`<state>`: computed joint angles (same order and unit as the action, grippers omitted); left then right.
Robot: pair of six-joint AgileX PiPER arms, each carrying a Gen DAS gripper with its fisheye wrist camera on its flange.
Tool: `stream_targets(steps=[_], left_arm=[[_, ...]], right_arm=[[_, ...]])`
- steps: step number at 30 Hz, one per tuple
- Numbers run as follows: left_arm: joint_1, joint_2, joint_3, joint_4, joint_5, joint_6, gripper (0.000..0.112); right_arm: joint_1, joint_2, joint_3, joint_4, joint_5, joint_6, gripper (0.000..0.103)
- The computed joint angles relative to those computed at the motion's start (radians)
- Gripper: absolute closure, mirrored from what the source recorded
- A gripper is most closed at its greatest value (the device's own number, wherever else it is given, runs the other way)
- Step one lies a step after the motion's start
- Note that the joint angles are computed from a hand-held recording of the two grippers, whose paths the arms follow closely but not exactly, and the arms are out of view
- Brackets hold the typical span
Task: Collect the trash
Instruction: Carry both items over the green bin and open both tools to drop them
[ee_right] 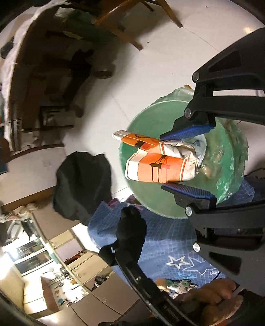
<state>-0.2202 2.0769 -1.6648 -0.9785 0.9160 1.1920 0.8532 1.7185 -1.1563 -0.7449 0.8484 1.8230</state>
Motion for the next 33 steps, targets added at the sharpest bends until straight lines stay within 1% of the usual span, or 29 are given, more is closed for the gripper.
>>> stream_targets(steps=[2, 4, 9, 10, 14, 16, 22, 24, 25, 26, 27, 28, 29, 33], left_arm=[[-0.031, 0.032, -0.019, 0.031, -0.027, -0.028, 0.079], [-0.058, 0.064, -0.035, 0.07, -0.059, -0.06, 0.079], [-0.092, 0.144, -0.094, 0.148, -0.082, -0.125, 0.078], [-0.079, 0.147, -0.082, 0.143, -0.081, -0.106, 0.078], [-0.088, 0.183, -0.104, 0.165, -0.088, -0.12, 0.078], [-0.069, 0.181, -0.081, 0.151, -0.091, -0.087, 0.078], [-0.057, 0.184, -0.079, 0.157, -0.093, -0.095, 0.075], [-0.054, 0.188, -0.079, 0.164, -0.097, -0.096, 0.069], [-0.055, 0.182, -0.074, 0.173, -0.103, -0.103, 0.065], [-0.055, 0.187, -0.078, 0.183, -0.11, -0.112, 0.053], [-0.054, 0.186, -0.08, 0.192, -0.111, -0.124, 0.037], [-0.052, 0.188, -0.083, 0.194, -0.115, -0.134, 0.032], [-0.048, 0.189, -0.085, 0.19, -0.112, -0.137, 0.028], [-0.035, 0.188, -0.086, 0.182, -0.111, -0.137, 0.028]], right_arm=[[-0.037, -0.003, 0.028, 0.036, -0.063, -0.03, 0.062], [-0.061, -0.006, 0.048, 0.06, -0.1, -0.05, 0.062], [-0.1, -0.007, 0.082, 0.113, -0.155, -0.108, 0.062], [-0.102, -0.001, 0.086, 0.121, -0.164, -0.114, 0.062], [-0.104, 0.003, 0.099, 0.13, -0.183, -0.114, 0.061], [-0.105, 0.001, 0.113, 0.126, -0.193, -0.105, 0.061], [-0.116, -0.011, 0.13, 0.121, -0.203, -0.106, 0.061], [-0.118, -0.011, 0.134, 0.118, -0.199, -0.109, 0.059], [-0.113, -0.008, 0.128, 0.107, -0.18, -0.098, 0.058], [-0.112, -0.011, 0.135, 0.097, -0.183, -0.083, 0.048], [-0.116, -0.015, 0.143, 0.09, -0.195, -0.068, 0.037], [-0.112, -0.019, 0.15, 0.069, -0.192, -0.038, 0.035], [-0.105, -0.025, 0.159, 0.045, -0.186, -0.007, 0.035], [-0.1, -0.038, 0.172, 0.017, -0.187, 0.031, 0.035]])
